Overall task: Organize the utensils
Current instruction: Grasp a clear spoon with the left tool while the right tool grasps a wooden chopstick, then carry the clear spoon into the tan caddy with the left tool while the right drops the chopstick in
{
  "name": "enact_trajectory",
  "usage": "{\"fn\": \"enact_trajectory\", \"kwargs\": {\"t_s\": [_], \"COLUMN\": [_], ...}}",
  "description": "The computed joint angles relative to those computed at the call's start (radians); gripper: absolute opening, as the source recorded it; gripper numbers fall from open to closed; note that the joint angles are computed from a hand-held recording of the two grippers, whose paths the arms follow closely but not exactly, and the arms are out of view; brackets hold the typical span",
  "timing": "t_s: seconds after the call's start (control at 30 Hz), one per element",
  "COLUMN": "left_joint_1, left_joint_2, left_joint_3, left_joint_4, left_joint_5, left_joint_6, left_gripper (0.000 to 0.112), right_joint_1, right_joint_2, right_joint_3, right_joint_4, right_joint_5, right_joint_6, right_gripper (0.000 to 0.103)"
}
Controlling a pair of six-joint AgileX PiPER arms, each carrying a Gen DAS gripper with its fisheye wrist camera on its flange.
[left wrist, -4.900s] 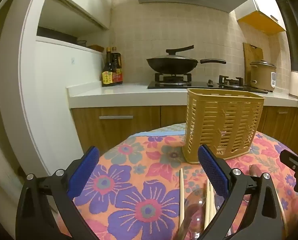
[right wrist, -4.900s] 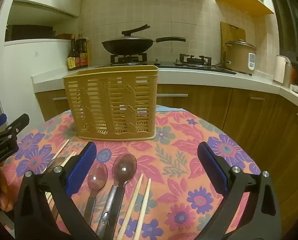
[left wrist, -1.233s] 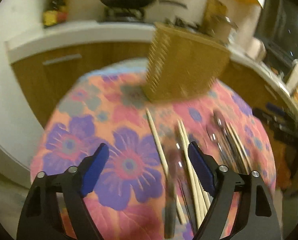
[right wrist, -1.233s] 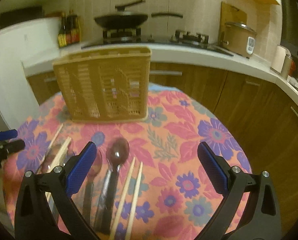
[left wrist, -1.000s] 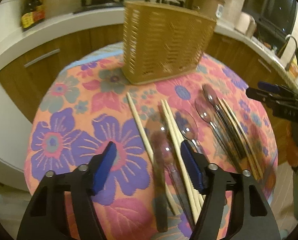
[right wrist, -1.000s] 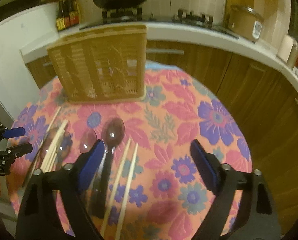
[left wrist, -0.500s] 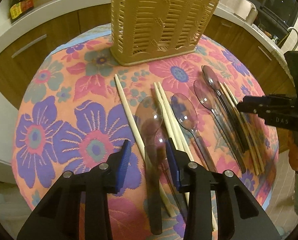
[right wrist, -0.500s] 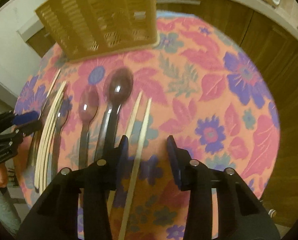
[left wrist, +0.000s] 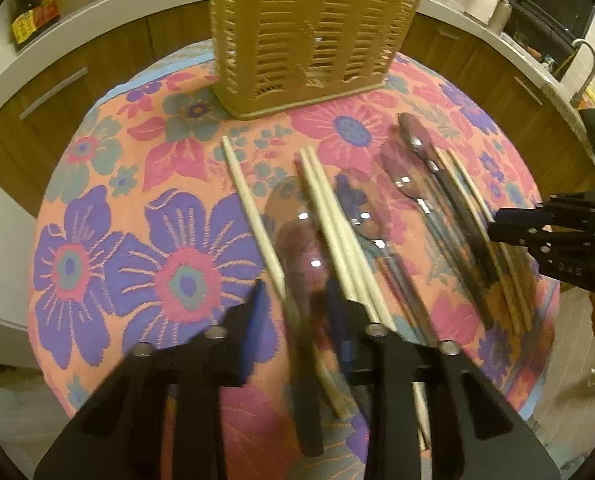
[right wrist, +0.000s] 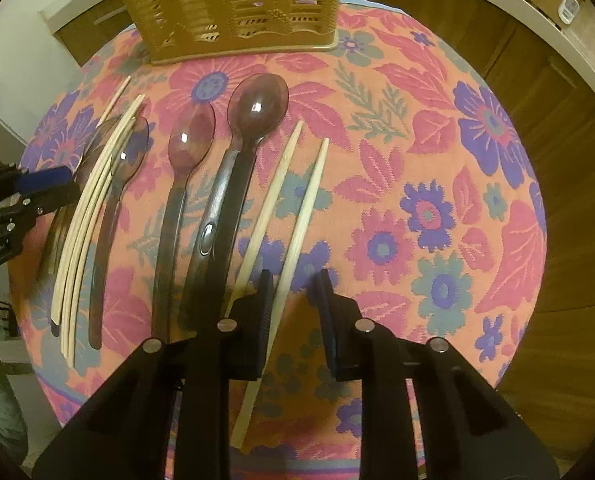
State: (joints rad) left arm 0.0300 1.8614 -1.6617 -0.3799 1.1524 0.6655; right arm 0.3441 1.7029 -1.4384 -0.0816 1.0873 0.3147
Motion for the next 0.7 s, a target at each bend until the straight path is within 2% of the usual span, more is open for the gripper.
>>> {"fn": "enact_trajectory", "kwargs": {"t_s": [0.03, 0.1, 0.3, 0.33, 0.37, 0.5, 0.7], "left_joint_1": [-0.001, -0.007, 0.047, 0.061, 0.08, 0.128, 0.157], "left_joint_2": [-0.001, -0.012, -0.003, -0.009, -0.021, -0.067, -0.079], "left_joint_3": [0.0, 0.016, 0.025, 0.03, 0.036, 0.036, -0.082], "left_joint_4": [0.0, 0.01, -0.098, -0.122, -0.164, -0.268, -0.425], "left_joint_5": [0.003, -0.012, -0.006, -0.008, -0.003, 0.005, 0.016], "left_joint_6": [0.002, 0.004, 0.02, 0.035, 0.055, 0.095, 0.087], "left_gripper": [0.013, 0.011, 0.01, 0.01, 0.01, 0.01, 0.01], "right_joint_1": [0.0, -0.008, -0.02, -0.028, -0.034, -0.043, -0.04], "right_joint_2": [0.002, 0.002, -0.016, -0.031, -0.032, -0.076, -0.096], "right_joint_3": [-0.002, -0.004, 0.014, 0.023, 0.007, -0.01, -0.129], "right_joint_4": [0.002, 0.015, 0.019, 0.033, 0.04, 0.061, 0.074], "right_joint_5": [0.001, 0.002, -0.04, -0.055, -0.033, -0.084, -0.147], "right_joint_6": [-0.004, -0.011, -0.013, -0.026, -0.037, -0.066, -0.102], "right_gripper": [0.01, 0.004, 0.004, 0.004, 0.004, 0.004, 0.004]}}
